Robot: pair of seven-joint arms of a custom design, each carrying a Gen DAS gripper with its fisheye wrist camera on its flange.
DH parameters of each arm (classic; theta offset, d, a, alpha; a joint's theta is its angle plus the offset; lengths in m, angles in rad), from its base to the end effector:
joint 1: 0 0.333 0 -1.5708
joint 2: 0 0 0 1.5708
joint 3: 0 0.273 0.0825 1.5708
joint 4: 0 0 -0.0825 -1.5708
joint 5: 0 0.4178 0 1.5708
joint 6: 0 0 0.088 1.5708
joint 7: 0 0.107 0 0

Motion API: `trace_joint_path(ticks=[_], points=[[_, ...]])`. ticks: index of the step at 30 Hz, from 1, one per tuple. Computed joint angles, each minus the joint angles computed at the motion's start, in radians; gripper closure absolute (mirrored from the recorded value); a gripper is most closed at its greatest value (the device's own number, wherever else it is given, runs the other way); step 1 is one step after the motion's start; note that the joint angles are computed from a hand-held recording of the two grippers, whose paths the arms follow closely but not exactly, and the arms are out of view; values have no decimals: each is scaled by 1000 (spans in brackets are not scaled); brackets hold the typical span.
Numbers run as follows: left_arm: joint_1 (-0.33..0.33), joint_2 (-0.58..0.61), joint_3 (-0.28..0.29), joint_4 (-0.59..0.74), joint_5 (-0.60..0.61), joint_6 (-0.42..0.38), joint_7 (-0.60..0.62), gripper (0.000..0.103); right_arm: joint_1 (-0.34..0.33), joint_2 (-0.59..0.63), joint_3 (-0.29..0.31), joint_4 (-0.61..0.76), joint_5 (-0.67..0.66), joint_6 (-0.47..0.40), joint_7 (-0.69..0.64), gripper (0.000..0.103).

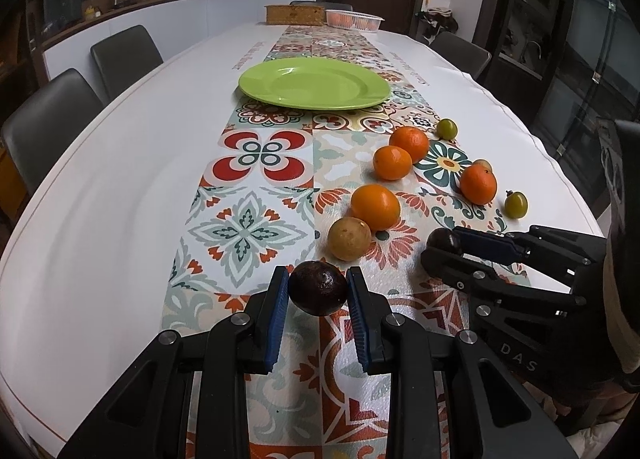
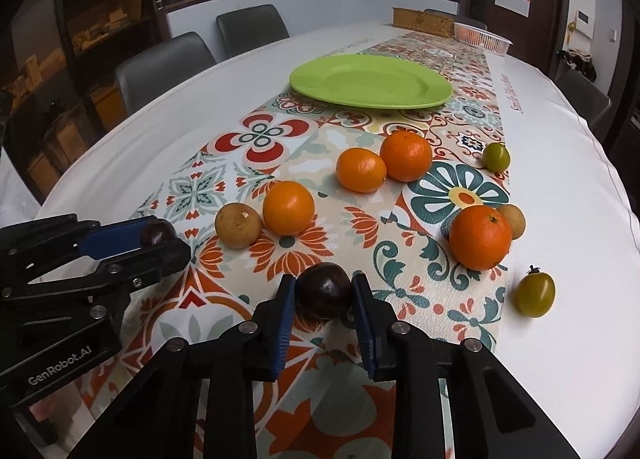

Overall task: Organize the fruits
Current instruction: 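Lift both held plums and carry them toward the green plate, then lower both plums onto the green plate and open both tools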

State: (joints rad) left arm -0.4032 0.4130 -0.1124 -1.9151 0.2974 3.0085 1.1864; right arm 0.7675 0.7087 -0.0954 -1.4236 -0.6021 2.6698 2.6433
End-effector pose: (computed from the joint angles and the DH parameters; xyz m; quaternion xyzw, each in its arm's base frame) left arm 0.5827 -0.3495 0.2953 -0.5254 0.7812 -0.2993 0.1554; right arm 0.5792 0.5009 0.2834 -0.7007 0.6287 -0.2033 0.2690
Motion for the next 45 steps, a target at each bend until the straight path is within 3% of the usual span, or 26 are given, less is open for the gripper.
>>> trace_joint_path(ticks=[9, 19, 28, 32, 39, 45], points=[[-20, -27, 23, -12, 34, 31, -23, 74, 21, -41, -24, -28, -60, 14, 42, 74], [-100, -46, 124, 12, 163, 72, -131, 74, 38, -93, -50, -42, -199, 28, 140, 74], [-91, 14, 124, 128, 176, 74, -120, 74, -10, -74, -34, 13, -211, 54, 135, 74], [-71, 65, 103, 214, 157, 54, -77, 74, -40, -42, -26, 64, -159, 65, 85, 74], [2, 178, 9, 399, 52, -14, 76, 74, -83, 42, -20, 201, -42, 47, -48, 74], [32, 308, -45, 604, -39, -113, 200, 74, -129, 175, 0, 412, 92, -27, -213, 74]])
